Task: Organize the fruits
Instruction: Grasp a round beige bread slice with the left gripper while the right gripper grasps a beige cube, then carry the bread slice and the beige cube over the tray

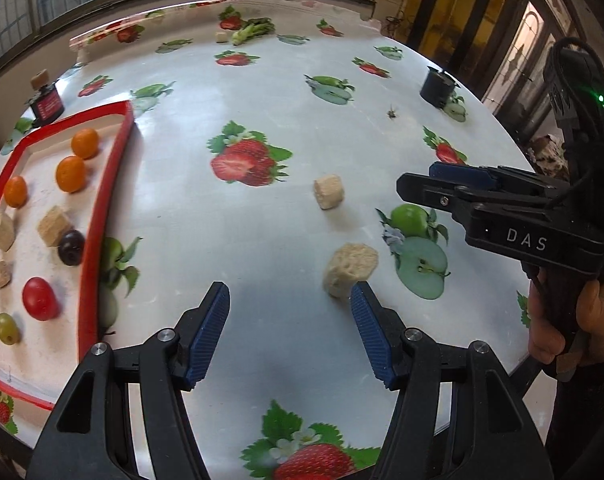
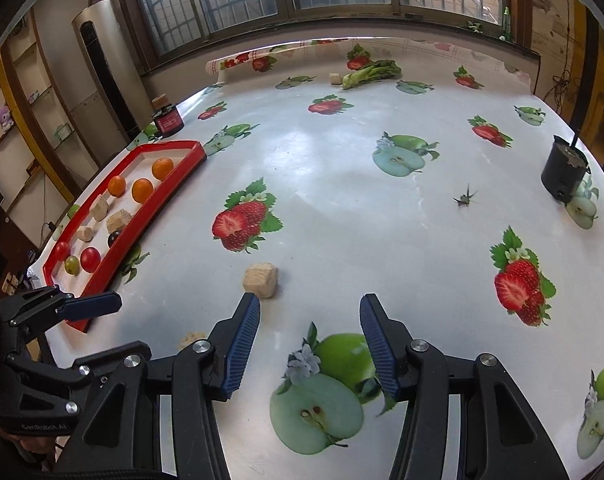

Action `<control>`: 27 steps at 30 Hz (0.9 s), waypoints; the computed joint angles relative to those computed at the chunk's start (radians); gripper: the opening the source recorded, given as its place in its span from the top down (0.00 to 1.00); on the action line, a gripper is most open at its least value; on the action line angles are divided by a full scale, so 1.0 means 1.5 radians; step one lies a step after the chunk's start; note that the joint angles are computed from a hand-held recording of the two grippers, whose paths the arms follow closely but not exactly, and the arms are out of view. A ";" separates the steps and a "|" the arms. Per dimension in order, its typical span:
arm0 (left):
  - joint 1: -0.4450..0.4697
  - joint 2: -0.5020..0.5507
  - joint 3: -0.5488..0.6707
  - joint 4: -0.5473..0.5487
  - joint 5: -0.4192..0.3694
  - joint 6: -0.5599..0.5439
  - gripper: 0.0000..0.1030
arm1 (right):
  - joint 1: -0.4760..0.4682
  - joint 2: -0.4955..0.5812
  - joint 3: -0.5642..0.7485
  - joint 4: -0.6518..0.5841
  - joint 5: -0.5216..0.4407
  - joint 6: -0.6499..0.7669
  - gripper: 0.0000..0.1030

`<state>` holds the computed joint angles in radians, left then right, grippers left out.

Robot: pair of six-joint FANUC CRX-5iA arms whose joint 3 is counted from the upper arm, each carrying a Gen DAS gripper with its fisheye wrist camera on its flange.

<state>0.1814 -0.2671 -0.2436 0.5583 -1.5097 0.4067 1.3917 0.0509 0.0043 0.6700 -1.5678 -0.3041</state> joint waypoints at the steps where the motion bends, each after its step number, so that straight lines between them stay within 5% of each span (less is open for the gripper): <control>1: -0.011 -0.001 -0.002 -0.004 0.002 0.003 0.40 | 0.005 -0.004 -0.004 0.000 -0.006 -0.010 0.47; 7: -0.076 0.014 -0.011 -0.005 0.022 0.024 0.42 | 0.023 -0.023 -0.025 0.003 -0.024 -0.045 0.47; 8: -0.085 0.020 -0.011 -0.009 0.027 0.029 0.51 | 0.022 -0.023 -0.026 0.004 -0.022 -0.046 0.47; 9: -0.092 0.029 -0.005 -0.016 0.023 0.037 0.74 | 0.021 -0.024 -0.027 0.004 -0.020 -0.046 0.47; 23: 0.007 0.064 0.035 0.016 0.040 0.059 0.74 | -0.080 0.043 0.016 -0.036 0.127 0.090 0.50; 27: 0.014 0.064 0.039 0.028 0.039 0.055 0.74 | -0.090 0.061 0.034 -0.047 0.104 0.107 0.80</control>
